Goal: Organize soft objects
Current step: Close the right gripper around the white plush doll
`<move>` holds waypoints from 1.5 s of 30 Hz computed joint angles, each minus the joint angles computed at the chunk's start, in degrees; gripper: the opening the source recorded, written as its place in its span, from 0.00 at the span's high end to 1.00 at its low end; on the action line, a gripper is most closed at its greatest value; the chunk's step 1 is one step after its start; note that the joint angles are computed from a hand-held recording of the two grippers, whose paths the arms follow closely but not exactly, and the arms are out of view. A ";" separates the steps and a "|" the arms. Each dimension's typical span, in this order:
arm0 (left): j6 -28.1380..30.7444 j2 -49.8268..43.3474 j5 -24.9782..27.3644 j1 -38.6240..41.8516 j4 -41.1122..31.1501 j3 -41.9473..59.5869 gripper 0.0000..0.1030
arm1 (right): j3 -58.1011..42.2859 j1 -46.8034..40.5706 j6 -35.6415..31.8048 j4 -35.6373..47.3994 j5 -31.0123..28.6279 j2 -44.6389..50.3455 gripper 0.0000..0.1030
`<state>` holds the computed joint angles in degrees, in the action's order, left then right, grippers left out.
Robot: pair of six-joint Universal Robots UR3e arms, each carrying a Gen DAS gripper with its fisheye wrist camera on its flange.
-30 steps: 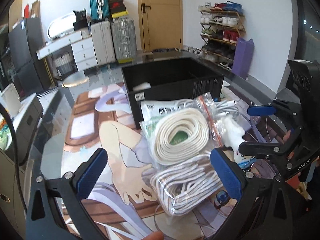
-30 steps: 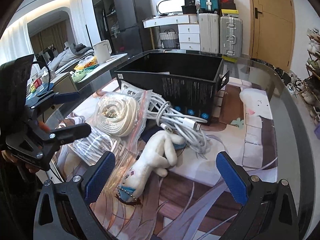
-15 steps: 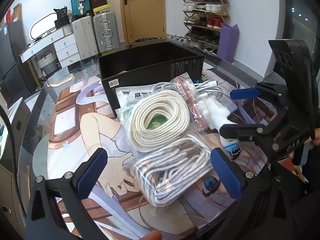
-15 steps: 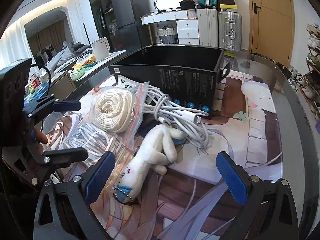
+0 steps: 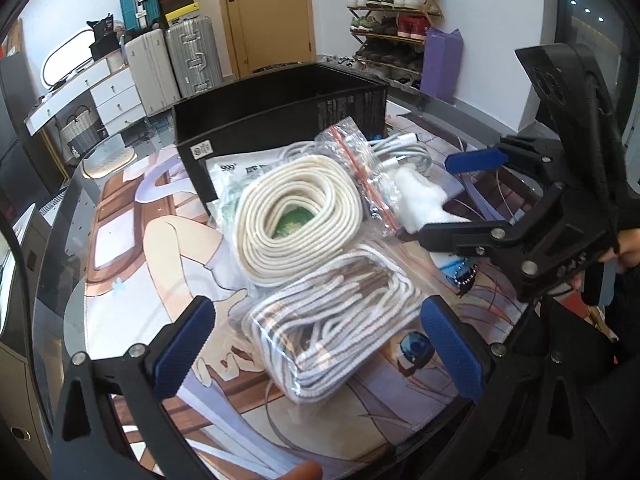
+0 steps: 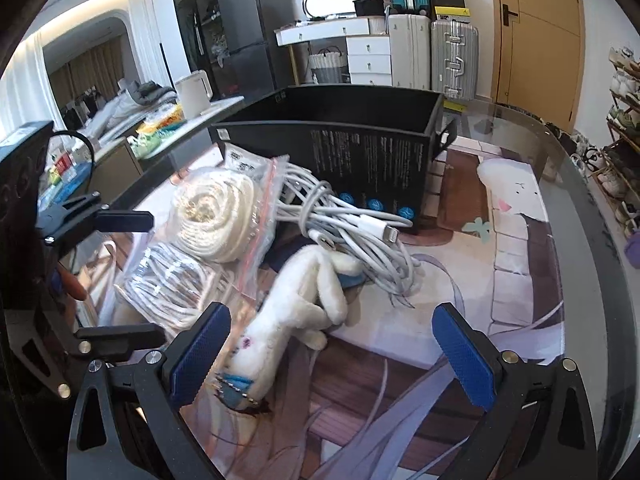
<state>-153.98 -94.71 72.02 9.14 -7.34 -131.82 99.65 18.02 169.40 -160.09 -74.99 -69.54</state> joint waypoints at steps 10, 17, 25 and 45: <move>1.15 -1.52 -0.24 -0.52 -1.19 1.05 0.00 | 0.02 0.08 0.60 -0.44 1.10 0.82 0.01; 1.48 -2.02 1.19 -1.65 -0.43 1.00 0.00 | -0.97 0.81 0.02 0.23 -1.37 1.36 0.07; 0.92 -3.07 2.11 -2.10 0.15 1.32 0.00 | 0.61 -1.06 -0.34 -0.35 -1.40 0.36 0.08; 3.66 -1.98 -1.25 -0.54 1.79 -0.77 0.14 | 1.01 -0.09 -5.47 0.44 2.54 -0.54 0.59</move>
<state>-150.33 -96.69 70.77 8.60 -5.55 -132.60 100.66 17.94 163.94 -159.65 -72.45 -70.08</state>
